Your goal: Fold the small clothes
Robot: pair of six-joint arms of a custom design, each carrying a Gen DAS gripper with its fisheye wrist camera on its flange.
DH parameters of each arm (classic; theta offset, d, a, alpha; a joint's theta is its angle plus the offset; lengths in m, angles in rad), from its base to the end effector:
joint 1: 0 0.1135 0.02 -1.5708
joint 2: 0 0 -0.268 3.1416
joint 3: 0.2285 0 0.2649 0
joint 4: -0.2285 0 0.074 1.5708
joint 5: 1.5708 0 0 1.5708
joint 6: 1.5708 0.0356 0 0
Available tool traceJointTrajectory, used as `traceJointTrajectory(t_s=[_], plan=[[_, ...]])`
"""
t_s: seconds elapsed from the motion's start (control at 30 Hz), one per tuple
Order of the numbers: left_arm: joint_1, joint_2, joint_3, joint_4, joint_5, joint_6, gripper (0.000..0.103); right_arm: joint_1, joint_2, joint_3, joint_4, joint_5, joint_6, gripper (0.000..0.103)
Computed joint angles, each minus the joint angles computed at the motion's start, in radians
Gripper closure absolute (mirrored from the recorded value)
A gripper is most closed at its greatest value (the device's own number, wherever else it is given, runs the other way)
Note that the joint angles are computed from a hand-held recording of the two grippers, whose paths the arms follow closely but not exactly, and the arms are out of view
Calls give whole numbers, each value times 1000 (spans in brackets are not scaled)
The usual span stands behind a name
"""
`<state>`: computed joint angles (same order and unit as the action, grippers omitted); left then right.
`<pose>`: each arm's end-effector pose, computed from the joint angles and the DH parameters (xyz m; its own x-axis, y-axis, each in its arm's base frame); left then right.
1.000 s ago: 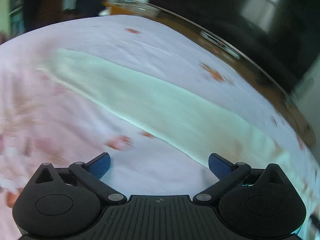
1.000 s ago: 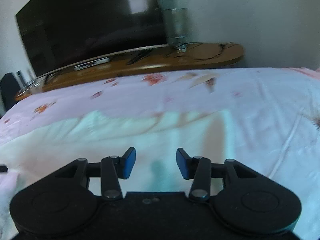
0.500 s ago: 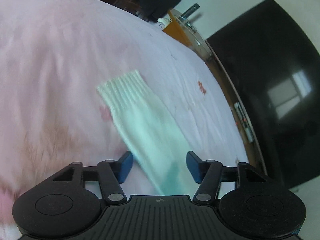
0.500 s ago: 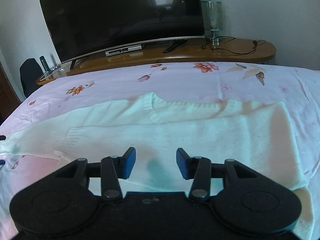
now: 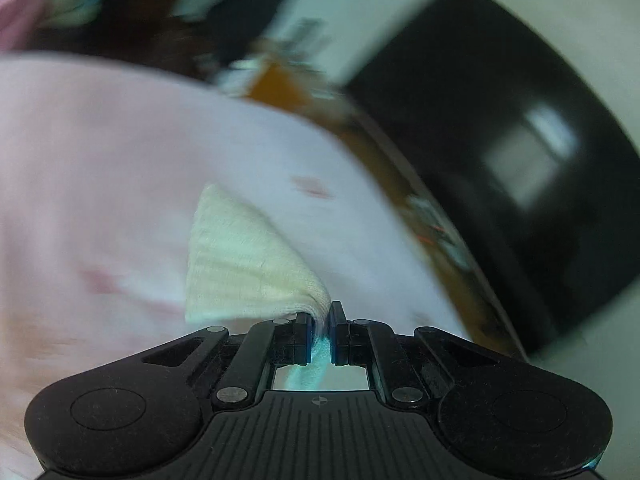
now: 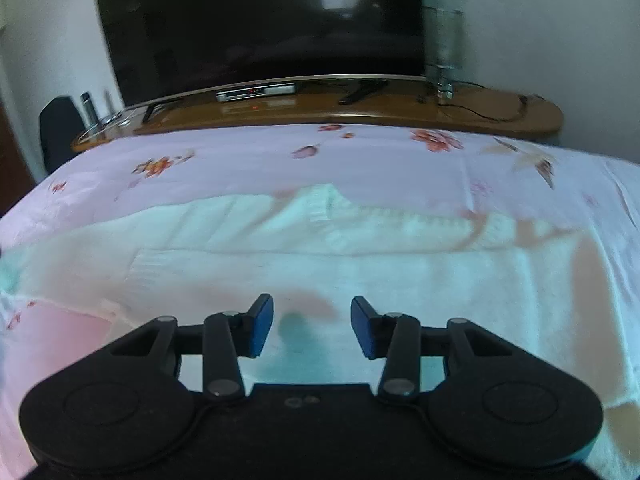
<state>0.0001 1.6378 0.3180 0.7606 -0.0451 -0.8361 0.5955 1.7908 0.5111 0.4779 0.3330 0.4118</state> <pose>0.2530 0.0016 0.0877 -0.3272 -0.7413 -0.5860 -0.4193 0.6696 -0.6130 0.2424 0.1502 0.0677 -0.6820 -0.0052 -0.7313 -0.0752 0.9952 0.0631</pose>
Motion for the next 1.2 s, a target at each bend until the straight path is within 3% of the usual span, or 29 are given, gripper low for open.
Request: traceJointTrajectory(t_s=[0.1, 0.17, 0.33, 0.47, 0.5, 0.53, 0.57, 0.63, 0.7, 0.87, 1.03, 1.2], plan=[[-215, -69, 81, -90, -28, 45, 95, 22, 59, 35, -22, 14, -51, 59], [-368, -63, 151, -140, -58, 66, 95, 1, 9, 7, -25, -29, -12, 60], [-688, 157, 403, -242, -52, 82, 95, -96, -202, -163, 6, -87, 38, 60], [-831, 392, 708, -525, 20, 126, 95, -210, -363, -275, -47, -138, 29, 59], [-845, 417, 755, -591, 25, 134, 92, -235, -385, -296, -55, -150, 30, 59], [-845, 423, 775, -627, 43, 132, 84, -263, -410, -319, -62, -169, 32, 59], [-836, 407, 749, -603, 65, 120, 76, -291, -431, -340, -64, -195, 34, 59], [-846, 348, 696, -558, 28, 114, 27, -331, -464, -376, -58, -238, 46, 59], [-860, 270, 624, -527, -63, 132, 15, -351, -474, -398, -34, -279, 63, 58], [-797, 109, 451, -526, -161, 205, 15, -286, -427, -376, 5, -274, 97, 44], [-699, 88, 342, -533, -277, 210, 15, -146, -336, -266, -11, -125, 115, 44], [-640, 144, 294, -479, -282, 207, 15, -61, -132, -63, -63, -27, 108, 46]])
